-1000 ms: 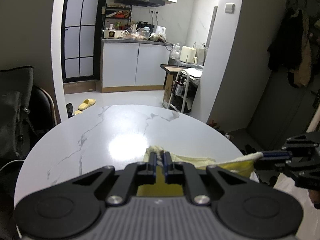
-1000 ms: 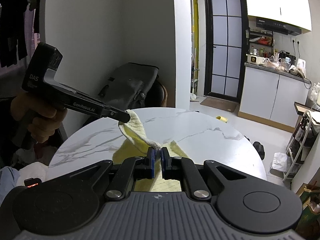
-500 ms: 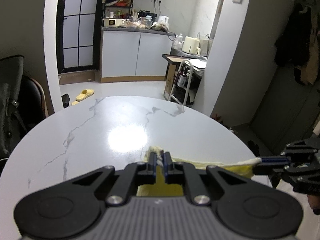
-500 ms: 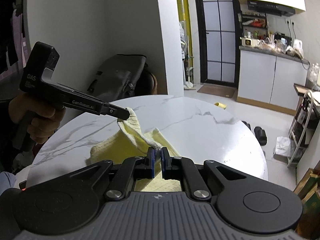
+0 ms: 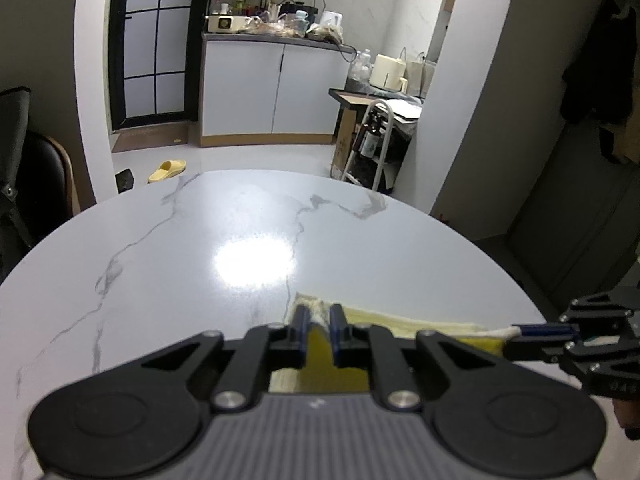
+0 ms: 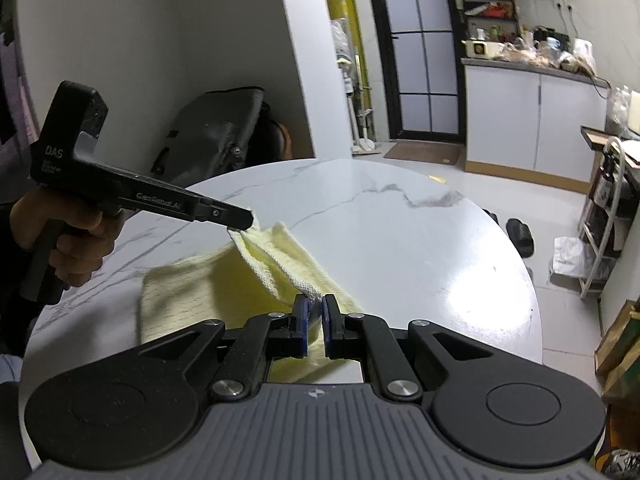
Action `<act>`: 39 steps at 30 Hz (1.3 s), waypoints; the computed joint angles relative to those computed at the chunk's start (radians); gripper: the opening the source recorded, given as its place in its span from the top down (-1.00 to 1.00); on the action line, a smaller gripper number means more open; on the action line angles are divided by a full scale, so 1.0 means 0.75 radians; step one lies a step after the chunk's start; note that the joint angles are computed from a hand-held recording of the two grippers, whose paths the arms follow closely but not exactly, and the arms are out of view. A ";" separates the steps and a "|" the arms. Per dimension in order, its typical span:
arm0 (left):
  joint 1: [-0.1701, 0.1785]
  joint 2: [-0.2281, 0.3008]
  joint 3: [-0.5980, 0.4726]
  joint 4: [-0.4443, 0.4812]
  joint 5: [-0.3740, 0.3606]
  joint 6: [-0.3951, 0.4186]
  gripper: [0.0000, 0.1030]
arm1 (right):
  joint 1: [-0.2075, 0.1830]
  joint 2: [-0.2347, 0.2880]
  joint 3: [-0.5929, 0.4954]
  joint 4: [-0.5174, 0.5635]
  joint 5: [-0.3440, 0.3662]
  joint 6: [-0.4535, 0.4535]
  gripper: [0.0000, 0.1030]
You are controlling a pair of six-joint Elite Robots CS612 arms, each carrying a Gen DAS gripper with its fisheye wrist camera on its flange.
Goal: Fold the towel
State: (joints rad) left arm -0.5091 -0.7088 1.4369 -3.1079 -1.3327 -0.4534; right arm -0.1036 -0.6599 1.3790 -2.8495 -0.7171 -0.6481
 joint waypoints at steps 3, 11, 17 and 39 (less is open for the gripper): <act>0.003 0.009 -0.013 0.009 0.011 0.014 0.63 | -0.002 0.015 -0.014 -0.039 -0.016 0.059 0.66; 0.001 0.005 -0.005 0.014 0.037 0.022 0.37 | -0.007 0.020 -0.019 -0.045 -0.030 0.086 0.48; -0.008 -0.004 0.012 -0.009 0.078 0.030 0.19 | -0.007 0.007 0.004 -0.014 -0.031 0.045 0.48; -0.073 -0.170 0.274 0.035 -0.014 0.098 0.04 | -0.023 -0.118 0.235 -0.097 -0.039 -0.041 0.47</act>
State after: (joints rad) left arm -0.5638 -0.8362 1.6426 -3.0817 -1.3433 -0.3802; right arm -0.1211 -0.7486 1.5551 -2.9224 -0.7464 -0.6791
